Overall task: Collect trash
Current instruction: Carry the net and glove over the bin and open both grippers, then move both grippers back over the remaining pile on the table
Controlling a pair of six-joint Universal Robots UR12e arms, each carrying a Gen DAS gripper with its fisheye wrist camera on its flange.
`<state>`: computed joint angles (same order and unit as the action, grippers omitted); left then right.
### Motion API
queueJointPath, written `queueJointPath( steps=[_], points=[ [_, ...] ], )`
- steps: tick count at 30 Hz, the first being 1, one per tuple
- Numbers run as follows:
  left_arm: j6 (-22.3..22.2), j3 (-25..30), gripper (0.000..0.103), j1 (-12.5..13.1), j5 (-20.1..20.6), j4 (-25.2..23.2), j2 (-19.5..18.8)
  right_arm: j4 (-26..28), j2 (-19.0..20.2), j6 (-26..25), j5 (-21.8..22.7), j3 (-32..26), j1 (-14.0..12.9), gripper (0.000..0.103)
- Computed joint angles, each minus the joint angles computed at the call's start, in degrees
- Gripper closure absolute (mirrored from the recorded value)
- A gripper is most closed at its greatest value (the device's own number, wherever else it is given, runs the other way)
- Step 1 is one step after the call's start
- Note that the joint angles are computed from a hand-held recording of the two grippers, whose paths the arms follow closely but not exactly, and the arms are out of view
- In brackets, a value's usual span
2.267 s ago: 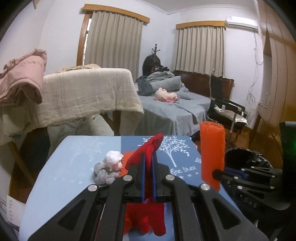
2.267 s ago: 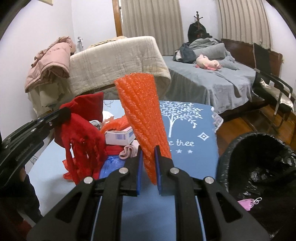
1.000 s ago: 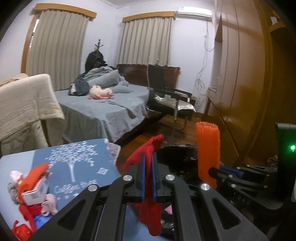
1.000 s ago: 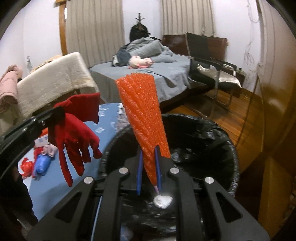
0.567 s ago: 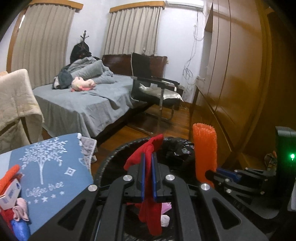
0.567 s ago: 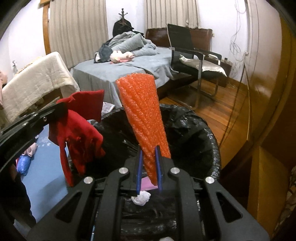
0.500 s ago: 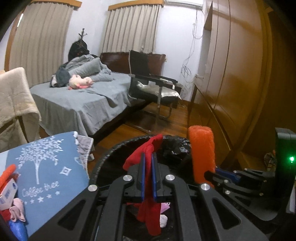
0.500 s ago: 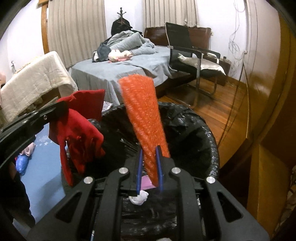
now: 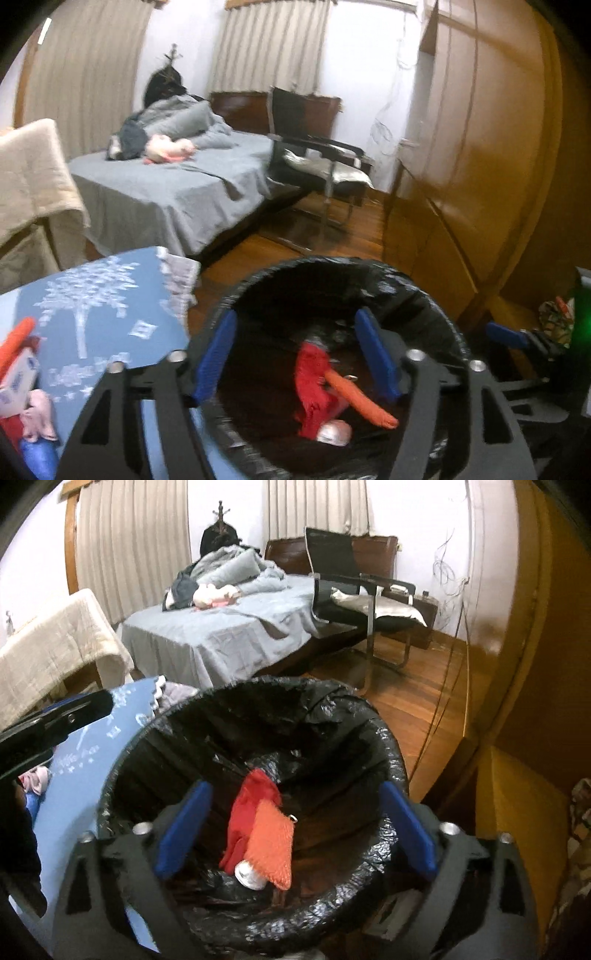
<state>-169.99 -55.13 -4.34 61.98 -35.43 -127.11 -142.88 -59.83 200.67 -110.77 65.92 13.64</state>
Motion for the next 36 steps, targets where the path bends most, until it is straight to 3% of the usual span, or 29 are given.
queueJointPath(
  steps=[5,8,21,36],
  points=[
    [-0.7,-3.3,0.011,1.3,4.1,4.7,2.1,-0.7,0.3,0.0,0.3,-0.8,0.9,0.007],
    [-1.9,-6.1,0.007,2.5,5.7,6.8,3.9,-1.7,1.2,-0.1,1.4,-2.2,1.9,0.007],
    [-3.2,-15.3,0.006,7.7,16.1,14.4,9.0,-2.1,7.6,-3.3,6.4,-11.5,6.0,0.007],
    [-5.1,-21.8,0.006,12.6,23.4,14.9,11.3,0.7,16.3,-7.3,9.4,-24.1,10.2,0.007]
  ],
)
